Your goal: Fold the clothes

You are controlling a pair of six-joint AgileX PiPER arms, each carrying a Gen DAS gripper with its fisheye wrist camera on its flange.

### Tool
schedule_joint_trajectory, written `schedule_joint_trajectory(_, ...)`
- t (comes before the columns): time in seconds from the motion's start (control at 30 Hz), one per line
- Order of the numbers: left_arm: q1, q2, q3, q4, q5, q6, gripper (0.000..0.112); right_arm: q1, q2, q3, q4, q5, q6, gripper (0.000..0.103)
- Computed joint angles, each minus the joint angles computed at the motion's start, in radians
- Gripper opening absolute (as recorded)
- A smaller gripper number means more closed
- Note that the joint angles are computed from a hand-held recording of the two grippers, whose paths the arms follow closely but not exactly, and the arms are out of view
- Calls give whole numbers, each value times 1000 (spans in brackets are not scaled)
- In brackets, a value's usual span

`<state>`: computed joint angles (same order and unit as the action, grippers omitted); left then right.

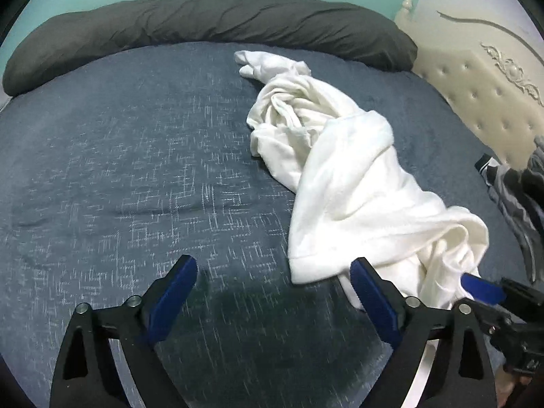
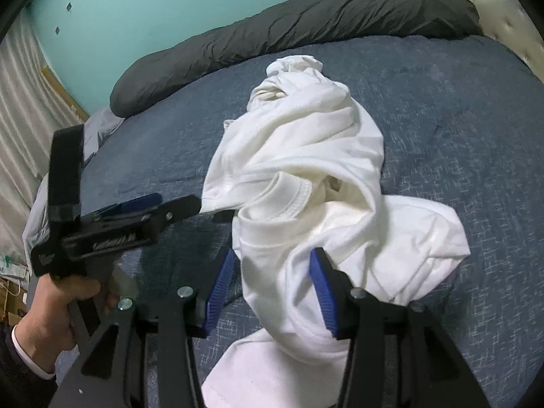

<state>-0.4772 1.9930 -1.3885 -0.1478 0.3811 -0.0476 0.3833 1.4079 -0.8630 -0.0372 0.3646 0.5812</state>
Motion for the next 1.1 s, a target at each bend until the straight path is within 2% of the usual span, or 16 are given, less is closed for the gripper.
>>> schedule_joint_trajectory(0.07, 5, 11, -7, -33, 3, 43, 80, -7, 1, 13, 26, -16, -27, 48)
schedule_joint_trajectory(0.23, 26, 33, -14, -226, 17, 222, 71, -28, -3, 38, 135, -50, -146, 48)
schedule_joint_trajectory(0.47, 16, 76, -61, -312, 56, 331, 39, -33, 1, 42, 177, -69, -183, 48)
schedule_joint_trajectory(0.6, 32, 90, -68, -425, 69, 413, 30, -39, 5, 41, 208, -71, -219, 48)
schedule_joint_trajectory(0.67, 23, 91, -68, -391, 56, 387, 19, -44, 6, 41, 229, -73, -239, 48)
schedule_joint_trajectory(0.77, 13, 85, -62, -364, 41, 367, 9, -47, 6, 43, 244, -76, -257, 48)
schedule_joint_trajectory(0.97, 8, 36, -18, -372, 10, 385, 7, -42, 6, 42, 208, -79, -202, 48)
schedule_joint_trajectory(1.1, 16, -4, 0, -366, 13, 387, 7, -16, 13, 26, 76, -62, -57, 48)
